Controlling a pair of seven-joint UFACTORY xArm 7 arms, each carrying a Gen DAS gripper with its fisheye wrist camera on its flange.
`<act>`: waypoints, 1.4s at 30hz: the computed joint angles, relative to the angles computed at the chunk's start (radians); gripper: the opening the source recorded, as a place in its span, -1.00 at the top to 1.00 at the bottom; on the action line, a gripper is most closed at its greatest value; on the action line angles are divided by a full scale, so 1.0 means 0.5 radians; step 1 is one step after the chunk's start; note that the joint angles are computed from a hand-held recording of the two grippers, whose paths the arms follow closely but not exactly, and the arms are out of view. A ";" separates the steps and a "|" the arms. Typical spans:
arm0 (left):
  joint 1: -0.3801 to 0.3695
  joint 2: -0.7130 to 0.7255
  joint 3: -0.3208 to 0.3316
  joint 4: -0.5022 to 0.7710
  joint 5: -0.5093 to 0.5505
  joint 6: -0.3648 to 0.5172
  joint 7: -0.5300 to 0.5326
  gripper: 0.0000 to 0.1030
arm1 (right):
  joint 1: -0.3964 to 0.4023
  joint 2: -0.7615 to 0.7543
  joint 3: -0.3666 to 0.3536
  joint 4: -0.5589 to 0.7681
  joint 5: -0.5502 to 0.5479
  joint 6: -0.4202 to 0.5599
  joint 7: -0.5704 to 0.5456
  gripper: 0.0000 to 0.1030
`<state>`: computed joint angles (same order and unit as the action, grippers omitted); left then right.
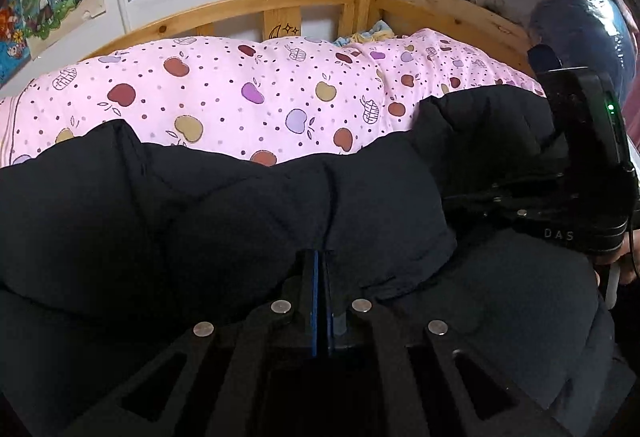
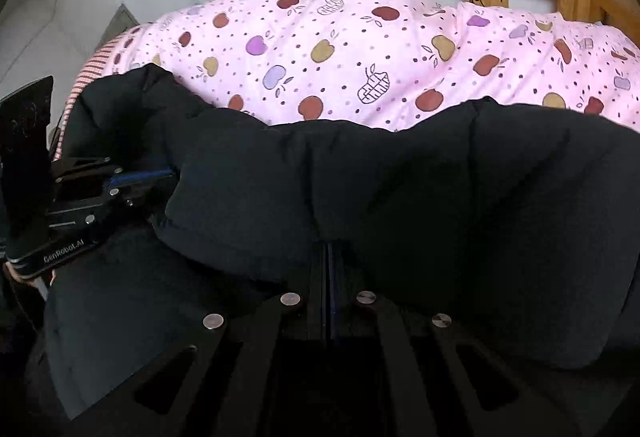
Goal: Fold large clothes
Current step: 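Lift the hem with both grippers and fold it toward the collar, then open both grippers and raise them above the half-folded jacket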
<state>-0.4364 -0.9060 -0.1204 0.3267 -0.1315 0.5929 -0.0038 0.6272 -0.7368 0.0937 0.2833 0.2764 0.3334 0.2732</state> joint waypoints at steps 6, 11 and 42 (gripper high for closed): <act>-0.056 -0.198 0.102 -0.164 -0.044 -0.127 0.065 0.92 | 0.010 -0.219 0.073 -0.141 0.020 -0.137 0.233 0.97; -0.055 -0.210 0.096 -0.183 -0.058 -0.146 0.071 0.93 | 0.033 -0.286 0.084 -0.072 -0.047 -0.202 0.322 0.97; -0.021 -0.415 -0.028 -0.227 0.059 -0.159 -0.113 0.87 | 0.068 -0.220 0.089 -0.205 -0.144 -0.361 0.426 0.98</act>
<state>-0.4467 -1.1134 -0.1346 0.2134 -0.1020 0.5134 -0.0605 0.6611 -0.8466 0.1382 0.1810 0.2043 0.1528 0.4863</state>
